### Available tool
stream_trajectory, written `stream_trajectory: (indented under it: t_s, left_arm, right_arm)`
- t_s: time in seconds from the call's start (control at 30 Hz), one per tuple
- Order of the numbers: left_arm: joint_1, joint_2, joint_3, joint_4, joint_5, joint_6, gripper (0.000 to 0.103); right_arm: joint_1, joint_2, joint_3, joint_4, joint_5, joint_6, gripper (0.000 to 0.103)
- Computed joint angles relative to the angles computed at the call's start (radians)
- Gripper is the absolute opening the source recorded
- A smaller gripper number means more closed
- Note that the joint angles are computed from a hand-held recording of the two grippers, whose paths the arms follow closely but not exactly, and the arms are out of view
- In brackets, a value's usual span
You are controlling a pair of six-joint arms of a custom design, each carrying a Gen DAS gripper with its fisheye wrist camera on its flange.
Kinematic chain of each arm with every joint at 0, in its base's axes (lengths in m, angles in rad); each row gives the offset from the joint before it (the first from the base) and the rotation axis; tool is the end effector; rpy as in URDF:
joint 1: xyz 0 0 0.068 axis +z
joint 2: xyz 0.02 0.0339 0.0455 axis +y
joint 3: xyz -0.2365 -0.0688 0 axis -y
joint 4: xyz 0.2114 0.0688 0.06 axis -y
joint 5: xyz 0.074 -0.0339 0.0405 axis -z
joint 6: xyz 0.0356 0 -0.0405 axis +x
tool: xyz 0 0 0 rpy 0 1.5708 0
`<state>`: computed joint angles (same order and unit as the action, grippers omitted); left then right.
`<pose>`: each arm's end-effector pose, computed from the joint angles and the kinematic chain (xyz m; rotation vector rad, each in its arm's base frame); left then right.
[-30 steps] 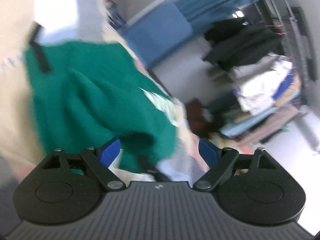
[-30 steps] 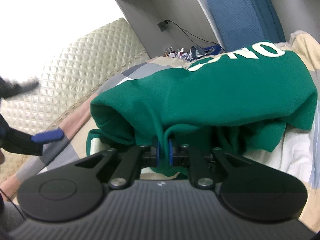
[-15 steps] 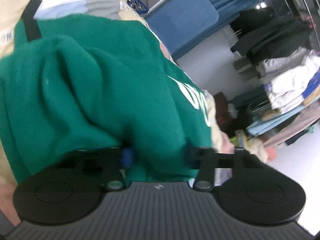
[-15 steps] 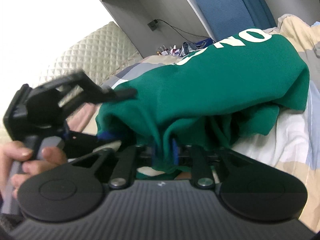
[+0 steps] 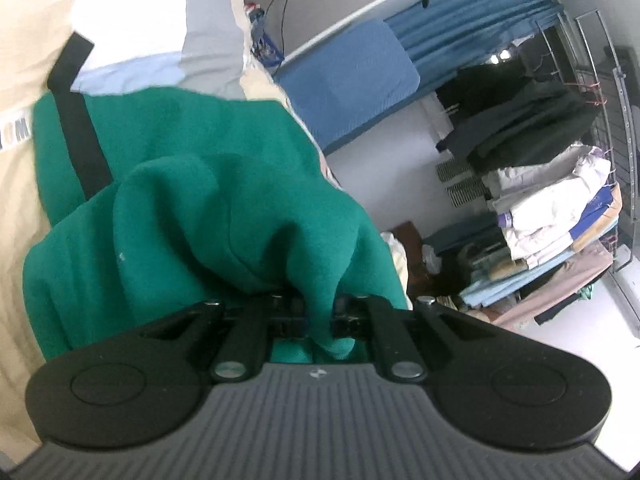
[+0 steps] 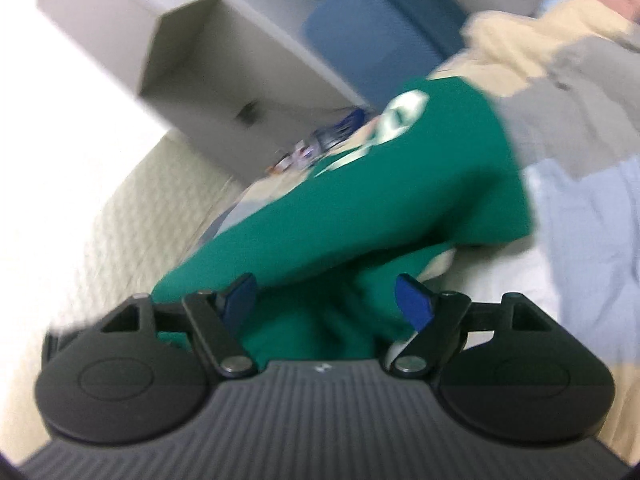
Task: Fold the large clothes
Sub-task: 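Raise the hoodie high with both grippers to let it hang open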
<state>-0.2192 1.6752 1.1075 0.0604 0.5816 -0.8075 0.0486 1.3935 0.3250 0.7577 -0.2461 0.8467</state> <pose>0.3333 -0.0943 0.2352 -0.2659 2.2077 -1.2036 0.2353 0.0201 0.1567 0.5965 1.8679 0.8340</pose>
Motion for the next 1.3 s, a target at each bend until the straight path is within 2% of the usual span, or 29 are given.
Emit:
stream_trajectory:
  t_s: [0.17, 0.27, 0.4, 0.47, 0.5, 0.53, 0.6, 0.63, 0.77, 1.0, 1.1, 1.2, 1.3]
  left_arm:
    - [0.021, 0.063, 0.000, 0.067, 0.062, 0.029, 0.009]
    - [0.021, 0.110, 0.002, 0.119, 0.076, 0.021, 0.009]
    - [0.015, 0.163, 0.017, 0.161, 0.083, 0.034, 0.009]
    - [0.007, 0.164, 0.003, 0.183, 0.064, 0.058, 0.009]
    - [0.002, 0.152, -0.011, 0.189, 0.058, 0.063, 0.009]
    - [0.003, 0.151, -0.010, 0.193, 0.061, 0.067, 0.009]
    - [0.007, 0.141, -0.024, 0.221, 0.074, 0.059, 0.008]
    - [0.010, 0.134, -0.034, 0.255, 0.077, 0.053, 0.008]
    - [0.042, 0.085, -0.086, 0.370, 0.123, 0.005, 0.007]
    - [0.088, -0.111, -0.243, 0.519, 0.191, -0.059, 0.007]
    - [0.136, -0.220, -0.334, 0.650, 0.242, -0.137, 0.007]
    - [0.199, -0.301, -0.419, 0.843, 0.312, -0.279, 0.007]
    - [0.240, -0.374, -0.466, 0.935, 0.348, -0.372, 0.007]
  right_arm:
    - [-0.099, 0.234, 0.029, 0.180, -0.031, 0.111, 0.079]
    - [-0.115, 0.403, 0.098, 0.287, -0.072, 0.143, 0.079]
    - [-0.113, 0.565, 0.249, 0.318, -0.085, 0.150, 0.079]
    - [-0.117, 0.610, 0.306, 0.315, -0.113, 0.164, 0.068]
    - [-0.109, 0.604, 0.308, 0.321, -0.115, 0.131, 0.054]
    - [-0.101, 0.572, 0.289, 0.315, -0.107, 0.077, 0.037]
    - [-0.098, 0.509, 0.263, 0.294, -0.104, 0.027, 0.018]
    - [-0.105, 0.480, 0.246, 0.307, -0.115, 0.023, 0.014]
    - [-0.131, 0.314, 0.135, 0.416, -0.158, 0.006, 0.012]
    - [-0.093, -0.109, -0.016, 0.288, -0.127, -0.035, 0.012]
    - [-0.060, -0.323, -0.051, 0.149, -0.103, -0.060, 0.012]
    - [-0.012, -0.621, -0.060, -0.093, -0.077, -0.109, 0.012]
    - [0.036, -0.870, -0.032, -0.334, -0.061, -0.163, 0.012]
